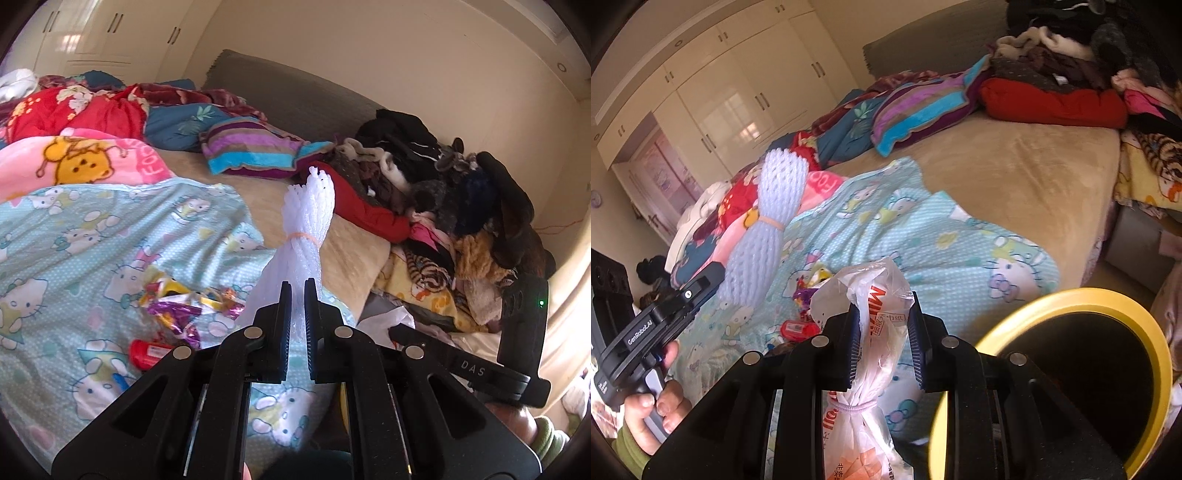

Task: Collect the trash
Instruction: 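Carry the white plastic bag and mesh bundle over the yellow-rimmed bin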

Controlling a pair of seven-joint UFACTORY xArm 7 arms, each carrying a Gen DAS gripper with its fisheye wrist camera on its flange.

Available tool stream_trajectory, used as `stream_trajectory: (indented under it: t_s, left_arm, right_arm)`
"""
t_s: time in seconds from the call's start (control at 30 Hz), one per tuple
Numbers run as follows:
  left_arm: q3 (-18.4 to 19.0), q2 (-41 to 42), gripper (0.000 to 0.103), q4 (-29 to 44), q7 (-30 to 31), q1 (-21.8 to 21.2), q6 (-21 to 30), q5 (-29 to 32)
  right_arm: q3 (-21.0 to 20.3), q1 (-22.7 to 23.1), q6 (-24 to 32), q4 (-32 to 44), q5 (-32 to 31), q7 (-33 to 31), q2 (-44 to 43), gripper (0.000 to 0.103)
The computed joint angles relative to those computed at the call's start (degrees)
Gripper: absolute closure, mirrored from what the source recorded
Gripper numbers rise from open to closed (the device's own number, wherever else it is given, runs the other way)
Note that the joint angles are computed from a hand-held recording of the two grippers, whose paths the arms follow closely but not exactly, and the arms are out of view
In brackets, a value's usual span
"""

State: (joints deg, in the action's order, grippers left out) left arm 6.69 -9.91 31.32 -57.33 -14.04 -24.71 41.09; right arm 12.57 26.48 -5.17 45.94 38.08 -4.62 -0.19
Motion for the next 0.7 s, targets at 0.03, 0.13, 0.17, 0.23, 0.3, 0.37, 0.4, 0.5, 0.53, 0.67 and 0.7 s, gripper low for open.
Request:
stream_trajectory:
  t_s: [0.03, 0.13, 0.17, 0.23, 0.3, 0.37, 0.4, 0.5, 0.53, 0.67, 0.7]
  left_arm:
    - [-0.28, -0.01, 0.099, 0.02, 0.04, -0.17, 0.07, -0.05]
    - [-0.87, -0.12, 0.100, 0.00, 0.30, -0.60, 0.22, -0.40]
    - [-0.86, -0.09, 0.100, 0.11, 0.20, -0.90, 0.27, -0.25]
    - [-0.93, 0.02, 0.100, 0.34, 0.03, -1.41, 0.38, 0.07]
    - [-0.99, 0.11, 0.100, 0.56, -0.30, -1.96, 0.51, 0.48]
    - [-1.13, 0.43, 0.100, 0.81, -0.39, -2.22, 0.43, 0.80]
    - [-1.37, 0.50, 0.100, 0.92, -0.51, -2.38, 0.47, 0.83]
    - [-1.74, 0.71, 0.102, 1.32, -0.90, -2.79, 0.60, 1.56]
    - [-1.82, 1.07, 0.103, 1.56, -0.96, -2.91, 0.48, 1.80]
    - [-2.24, 2.02, 0.103, 2.49, -2.84, -3.48, 0.38, 4.07]
    - [-2.56, 2.35, 0.103, 2.88, -3.32, -3.48, 0.49, 4.60]
  right_arm:
    - [-0.13, -0.12, -0.25, -0.70, 0.19, 0.02, -0.56, 0.080]
    - [-1.65, 0.56, -0.93, -2.45, -1.82, 2.48, -1.70, 0.081]
    - [-2.41, 0.99, -1.32, -3.28, -2.01, 2.99, -2.25, 0.081]
    - [-3.60, 1.57, -1.71, -4.41, -3.25, 4.46, -3.03, 0.081]
    - [-5.57, 3.12, -2.21, -5.58, -3.88, 5.35, -3.79, 0.081]
    - [-3.62, 0.33, -2.63, -6.96, -6.45, 8.16, -4.65, 0.081]
    - [-2.47, -1.08, -2.75, -7.64, -7.52, 9.42, -5.19, 0.081]
    - [-2.51, -1.94, -3.37, -9.42, -9.36, 11.66, -6.50, 0.081]
    - [-2.58, -2.22, -3.56, -10.02, -9.93, 12.35, -6.95, 0.081]
    - [-0.44, -5.58, -3.85, -11.47, -12.61, 15.02, -8.13, 0.081]
    - [-0.76, -5.64, -3.90, -11.94, -13.19, 15.64, -8.52, 0.081]
